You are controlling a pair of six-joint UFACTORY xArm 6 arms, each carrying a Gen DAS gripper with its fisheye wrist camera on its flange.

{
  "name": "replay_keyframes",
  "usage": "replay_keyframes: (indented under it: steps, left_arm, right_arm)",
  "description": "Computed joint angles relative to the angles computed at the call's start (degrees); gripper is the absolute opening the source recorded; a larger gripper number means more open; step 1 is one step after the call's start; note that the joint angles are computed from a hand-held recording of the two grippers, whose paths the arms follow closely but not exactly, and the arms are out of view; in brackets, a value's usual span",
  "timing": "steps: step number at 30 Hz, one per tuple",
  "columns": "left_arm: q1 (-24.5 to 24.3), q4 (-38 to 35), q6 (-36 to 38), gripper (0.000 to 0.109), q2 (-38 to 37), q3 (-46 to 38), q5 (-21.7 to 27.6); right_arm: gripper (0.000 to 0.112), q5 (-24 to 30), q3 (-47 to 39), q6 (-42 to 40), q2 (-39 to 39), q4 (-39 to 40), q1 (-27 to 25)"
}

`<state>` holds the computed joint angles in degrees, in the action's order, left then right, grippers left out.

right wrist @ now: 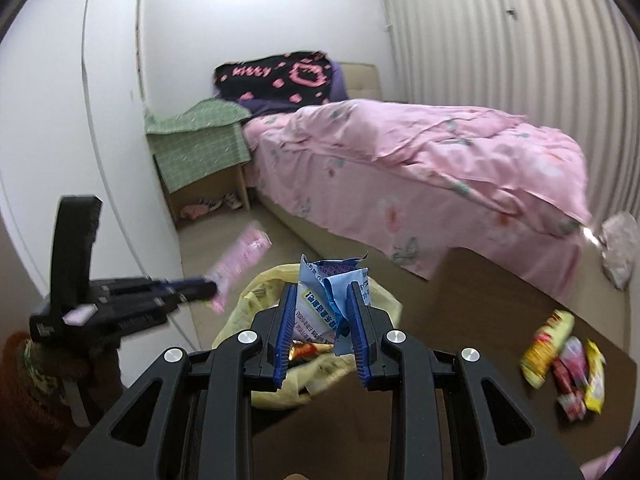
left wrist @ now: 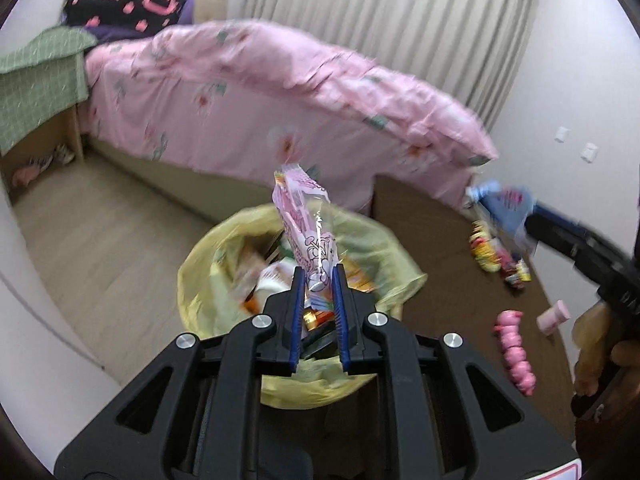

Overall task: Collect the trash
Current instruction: 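Carry both wrappers over the yellow trash bag and open both tools, then grasp the yellow chip bag with the left tool while the right tool grasps the yellow wafer wrapper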

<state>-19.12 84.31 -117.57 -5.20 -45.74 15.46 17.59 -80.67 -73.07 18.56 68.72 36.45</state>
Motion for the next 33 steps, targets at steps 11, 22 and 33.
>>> replay_keyframes:
  steps: [11,22,33]
  left_arm:
    - [3.32,12.08,-10.60,0.012,8.53,-5.74,-5.43]
    - [2.69,14.66,-17.93,0.047,6.06,-4.04,-2.73]
    - [-3.22,10.62,-13.60,0.058,4.33,-5.82,3.77]
  right_arm:
    - [0.025,6.37,-19.68,16.64,17.85,-14.64,-1.01]
    - [0.053,10.01,-20.97,13.68,19.90,-6.16,-2.94]
    - [0.054,-0.36,-5.66,0.84,9.03,5.21,-5.70]
